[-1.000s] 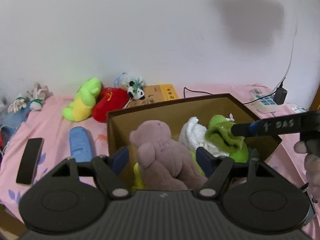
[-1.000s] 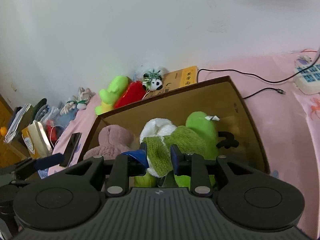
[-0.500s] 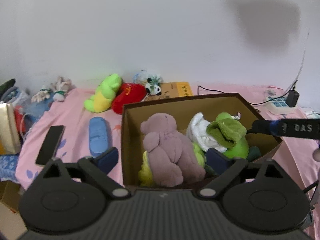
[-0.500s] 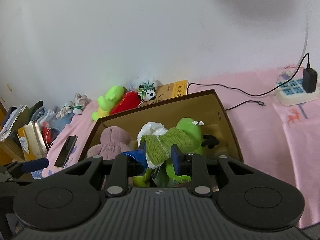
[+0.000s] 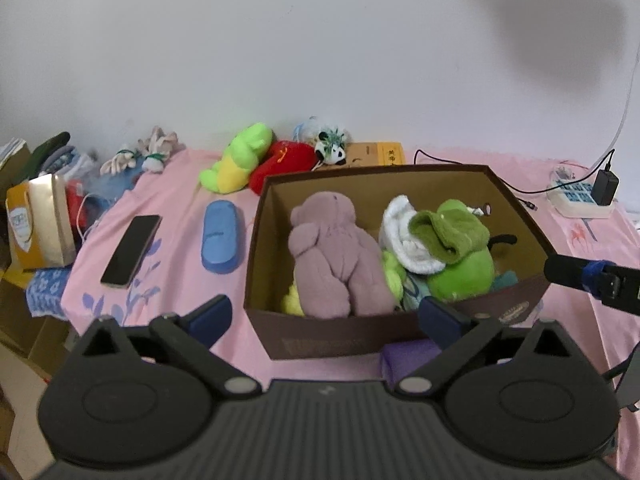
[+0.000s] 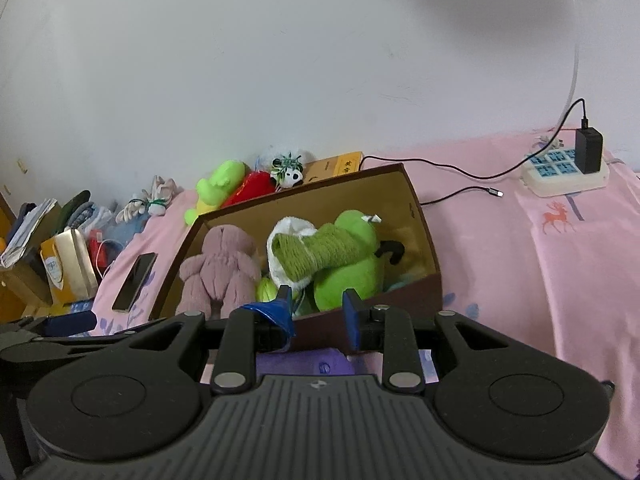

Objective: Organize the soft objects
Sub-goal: 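Withdraw both grippers from the box over the purple package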

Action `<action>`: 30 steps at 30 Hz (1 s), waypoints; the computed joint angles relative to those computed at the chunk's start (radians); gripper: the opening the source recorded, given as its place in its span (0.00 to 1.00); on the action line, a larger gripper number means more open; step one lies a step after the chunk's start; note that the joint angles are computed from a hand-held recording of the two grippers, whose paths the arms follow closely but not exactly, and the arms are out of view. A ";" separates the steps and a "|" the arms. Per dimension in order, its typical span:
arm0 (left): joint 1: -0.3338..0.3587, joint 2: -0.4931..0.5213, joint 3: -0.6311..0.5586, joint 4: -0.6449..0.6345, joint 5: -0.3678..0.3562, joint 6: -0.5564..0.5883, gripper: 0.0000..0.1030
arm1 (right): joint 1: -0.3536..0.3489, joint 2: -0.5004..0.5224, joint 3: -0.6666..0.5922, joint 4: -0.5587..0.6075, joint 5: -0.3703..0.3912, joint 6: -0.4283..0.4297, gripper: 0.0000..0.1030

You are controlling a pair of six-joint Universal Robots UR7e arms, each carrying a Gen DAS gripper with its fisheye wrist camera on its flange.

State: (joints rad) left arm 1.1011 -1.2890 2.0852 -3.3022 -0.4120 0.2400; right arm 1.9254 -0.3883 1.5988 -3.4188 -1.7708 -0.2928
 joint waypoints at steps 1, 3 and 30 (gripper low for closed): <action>-0.006 0.000 0.006 0.008 0.009 -0.012 0.96 | -0.001 -0.006 0.010 -0.001 -0.001 -0.008 0.09; -0.018 -0.005 0.021 0.040 0.024 -0.055 0.96 | -0.003 -0.016 0.033 -0.008 -0.002 -0.020 0.09; -0.104 -0.100 0.093 0.814 0.007 -0.770 0.96 | -0.037 -0.189 0.247 0.159 -0.124 0.019 0.13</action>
